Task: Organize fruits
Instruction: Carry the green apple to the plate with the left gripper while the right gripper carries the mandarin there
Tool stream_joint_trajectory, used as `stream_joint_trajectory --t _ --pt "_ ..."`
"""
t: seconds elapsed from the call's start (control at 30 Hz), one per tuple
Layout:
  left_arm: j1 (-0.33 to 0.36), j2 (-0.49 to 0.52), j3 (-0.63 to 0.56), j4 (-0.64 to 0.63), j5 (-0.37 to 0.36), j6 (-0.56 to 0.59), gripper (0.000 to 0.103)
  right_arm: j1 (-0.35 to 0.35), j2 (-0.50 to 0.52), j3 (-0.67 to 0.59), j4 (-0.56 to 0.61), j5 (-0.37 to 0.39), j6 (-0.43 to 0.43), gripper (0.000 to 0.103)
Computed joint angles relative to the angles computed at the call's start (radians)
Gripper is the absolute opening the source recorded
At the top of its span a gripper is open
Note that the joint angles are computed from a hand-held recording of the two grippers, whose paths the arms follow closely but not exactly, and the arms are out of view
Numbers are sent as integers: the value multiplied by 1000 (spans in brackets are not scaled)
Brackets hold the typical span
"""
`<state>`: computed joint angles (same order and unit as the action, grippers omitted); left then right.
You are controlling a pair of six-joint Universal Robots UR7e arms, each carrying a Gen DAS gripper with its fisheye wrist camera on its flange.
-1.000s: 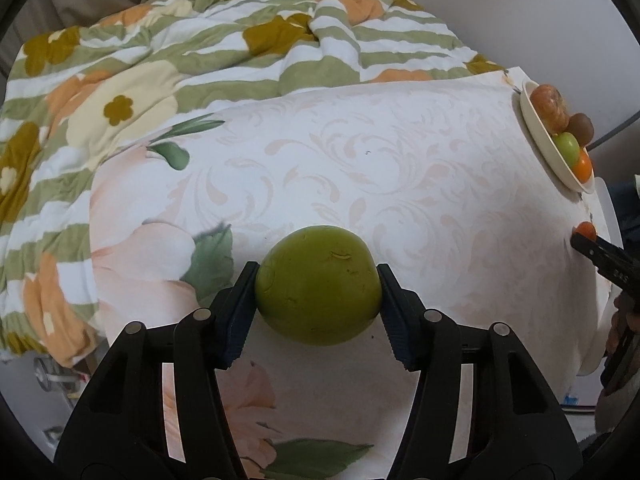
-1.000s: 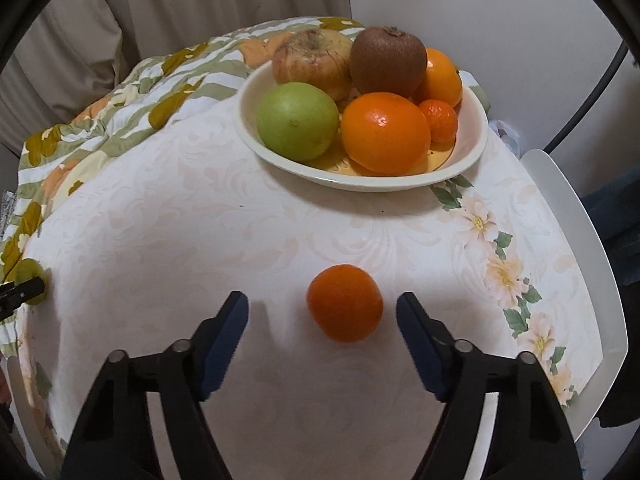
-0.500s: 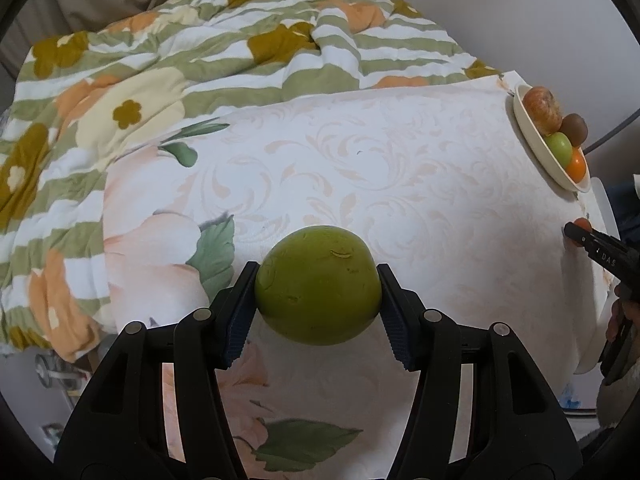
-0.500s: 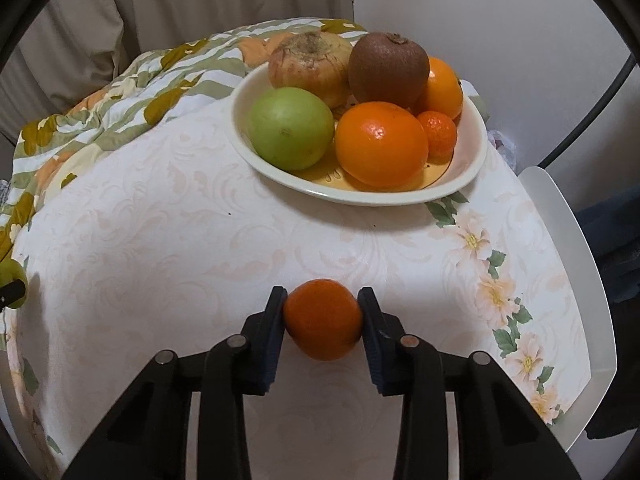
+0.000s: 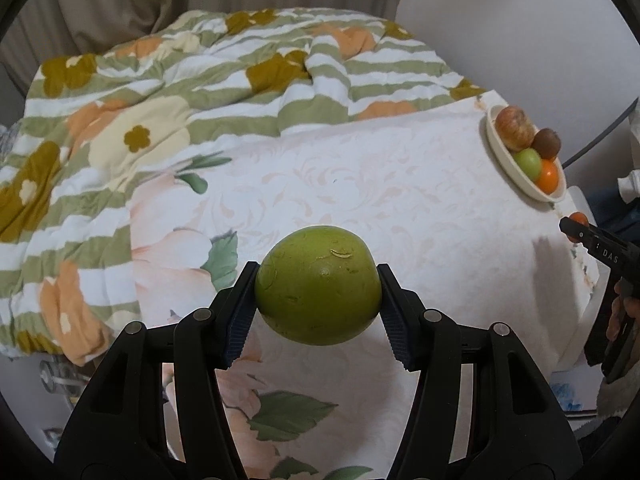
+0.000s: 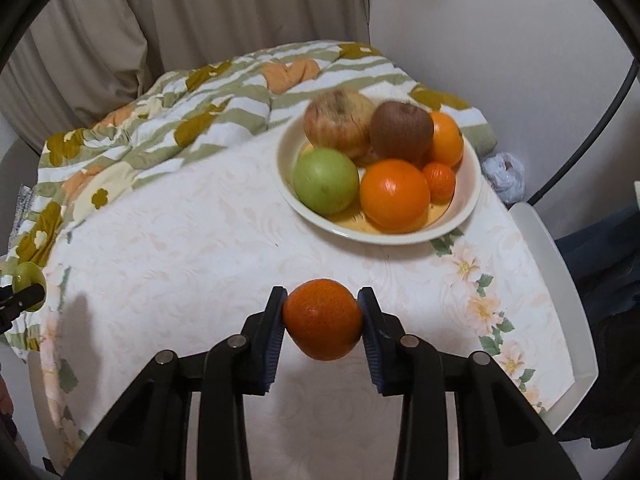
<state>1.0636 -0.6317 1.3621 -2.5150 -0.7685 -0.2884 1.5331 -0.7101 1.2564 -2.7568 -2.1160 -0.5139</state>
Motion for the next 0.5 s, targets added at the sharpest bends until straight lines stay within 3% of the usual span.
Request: stream_joint_trajectory --t 0.23,0.5 --pt "-25 -8 -27 -3 -26 33 64 27 -27 3 10 29 8 33" --pt "-68 54 -138 -10 -24 82 64 32 -39 -51 48 98 -12 33"
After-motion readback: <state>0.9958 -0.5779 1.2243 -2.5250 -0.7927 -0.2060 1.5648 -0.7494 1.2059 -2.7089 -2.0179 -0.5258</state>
